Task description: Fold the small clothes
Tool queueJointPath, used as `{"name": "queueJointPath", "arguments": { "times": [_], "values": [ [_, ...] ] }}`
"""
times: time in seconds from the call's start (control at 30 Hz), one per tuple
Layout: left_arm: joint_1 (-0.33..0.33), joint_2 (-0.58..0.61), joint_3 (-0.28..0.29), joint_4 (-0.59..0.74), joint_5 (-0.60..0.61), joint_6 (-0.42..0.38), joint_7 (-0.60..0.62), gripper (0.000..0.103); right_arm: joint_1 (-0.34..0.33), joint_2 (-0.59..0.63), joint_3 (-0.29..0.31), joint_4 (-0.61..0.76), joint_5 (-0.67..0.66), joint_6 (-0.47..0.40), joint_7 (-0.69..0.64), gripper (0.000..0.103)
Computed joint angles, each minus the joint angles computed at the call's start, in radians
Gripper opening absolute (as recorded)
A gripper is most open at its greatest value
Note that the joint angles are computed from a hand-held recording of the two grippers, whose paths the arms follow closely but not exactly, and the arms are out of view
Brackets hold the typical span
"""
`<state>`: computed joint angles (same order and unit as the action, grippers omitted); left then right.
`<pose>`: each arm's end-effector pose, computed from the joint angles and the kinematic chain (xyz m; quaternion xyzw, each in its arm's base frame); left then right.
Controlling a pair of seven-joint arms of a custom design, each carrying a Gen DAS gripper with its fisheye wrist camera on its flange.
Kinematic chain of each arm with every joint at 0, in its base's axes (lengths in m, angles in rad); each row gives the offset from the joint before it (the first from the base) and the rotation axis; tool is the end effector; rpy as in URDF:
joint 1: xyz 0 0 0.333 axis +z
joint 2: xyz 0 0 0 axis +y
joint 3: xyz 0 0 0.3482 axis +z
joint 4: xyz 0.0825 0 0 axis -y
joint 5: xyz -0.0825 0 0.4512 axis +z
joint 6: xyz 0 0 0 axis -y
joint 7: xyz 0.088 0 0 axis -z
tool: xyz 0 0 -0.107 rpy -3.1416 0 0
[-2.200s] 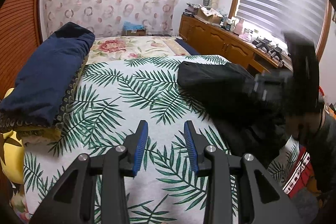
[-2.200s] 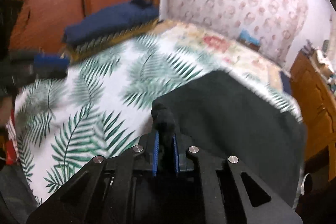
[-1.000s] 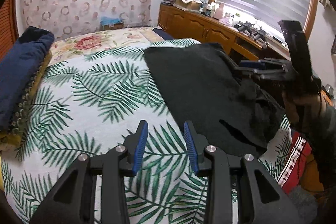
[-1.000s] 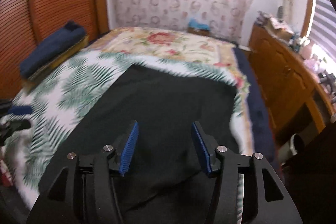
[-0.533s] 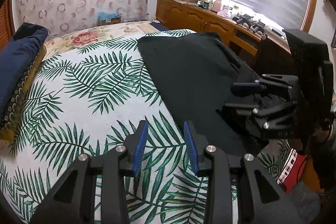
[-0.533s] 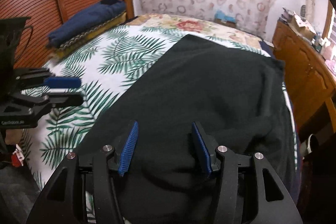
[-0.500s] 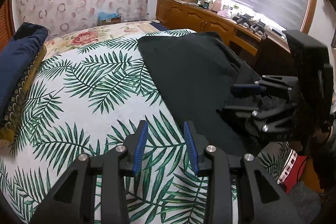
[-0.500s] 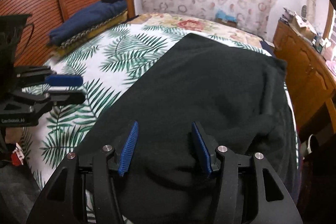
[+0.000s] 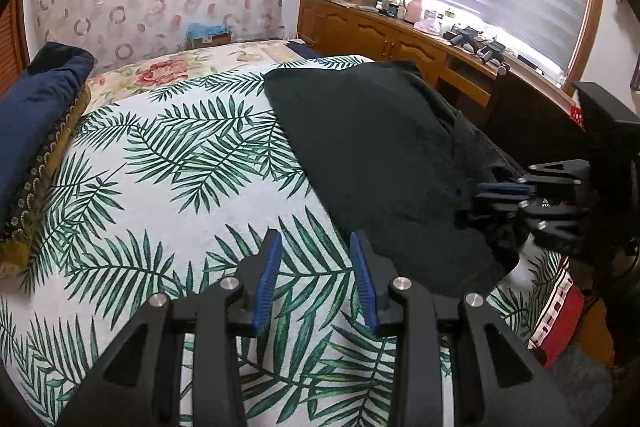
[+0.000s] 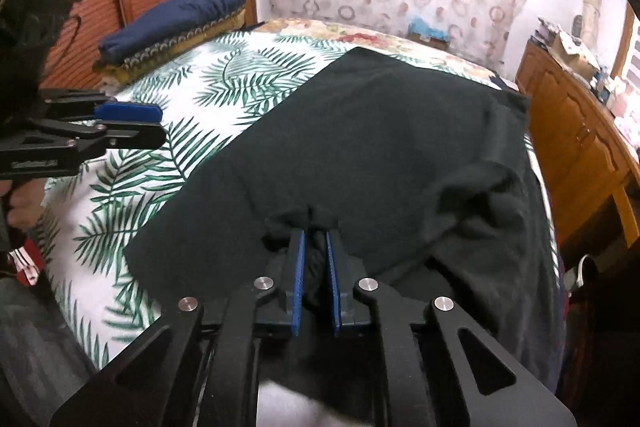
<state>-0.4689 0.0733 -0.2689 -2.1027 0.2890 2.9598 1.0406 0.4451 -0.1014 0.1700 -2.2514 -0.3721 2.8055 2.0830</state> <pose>0.4789 -0.4569 0.4715 -0.4856 0.7840 -0.3655 0.1261 0.4814 0.3637 0.4747 -0.7895 0.5128 -0.1881 0.2798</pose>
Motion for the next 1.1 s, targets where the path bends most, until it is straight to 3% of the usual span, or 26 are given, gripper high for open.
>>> {"name": "queueJointPath", "arguments": {
  "times": [0.17,0.5,0.57,0.6,0.63,0.7,0.87,0.97,1.1],
  "values": [
    [-0.009,0.015,-0.006,0.025,-0.007,-0.012,0.017,0.034,-0.027,-0.125,-0.003,-0.107,-0.007,0.018,0.058,0.006],
    [-0.052,0.057,0.007,0.084,0.006,-0.037,0.034,0.034,-0.048,-0.314,-0.039,-0.229,0.052,-0.092,0.027,0.006],
    [-0.058,0.062,0.01,0.091,0.008,-0.034,0.032,0.034,-0.077,-0.33,-0.018,-0.238,0.032,-0.087,0.054,0.009],
    [-0.059,0.064,0.009,0.093,0.003,-0.035,0.036,0.034,-0.097,-0.336,-0.005,-0.24,0.017,-0.081,0.084,0.017],
    [-0.058,0.068,0.008,0.097,-0.005,-0.037,0.045,0.034,-0.107,-0.336,0.001,-0.24,0.009,-0.069,0.104,0.03],
    [-0.062,0.075,0.01,0.104,-0.01,-0.044,0.051,0.034,-0.136,-0.33,0.018,-0.232,-0.025,-0.047,0.14,0.037],
    [-0.064,0.107,0.002,0.133,-0.059,-0.067,0.101,0.034,-0.164,-0.247,0.02,-0.174,-0.069,0.012,0.196,0.038],
    [-0.073,0.127,0.006,0.154,-0.074,-0.087,0.124,0.034,-0.149,-0.169,-0.005,-0.13,-0.05,0.065,0.191,0.038],
    [-0.086,0.139,0.013,0.165,-0.082,-0.09,0.136,0.034,-0.141,-0.065,-0.015,-0.057,-0.052,0.058,0.19,0.038]
  ]
}}
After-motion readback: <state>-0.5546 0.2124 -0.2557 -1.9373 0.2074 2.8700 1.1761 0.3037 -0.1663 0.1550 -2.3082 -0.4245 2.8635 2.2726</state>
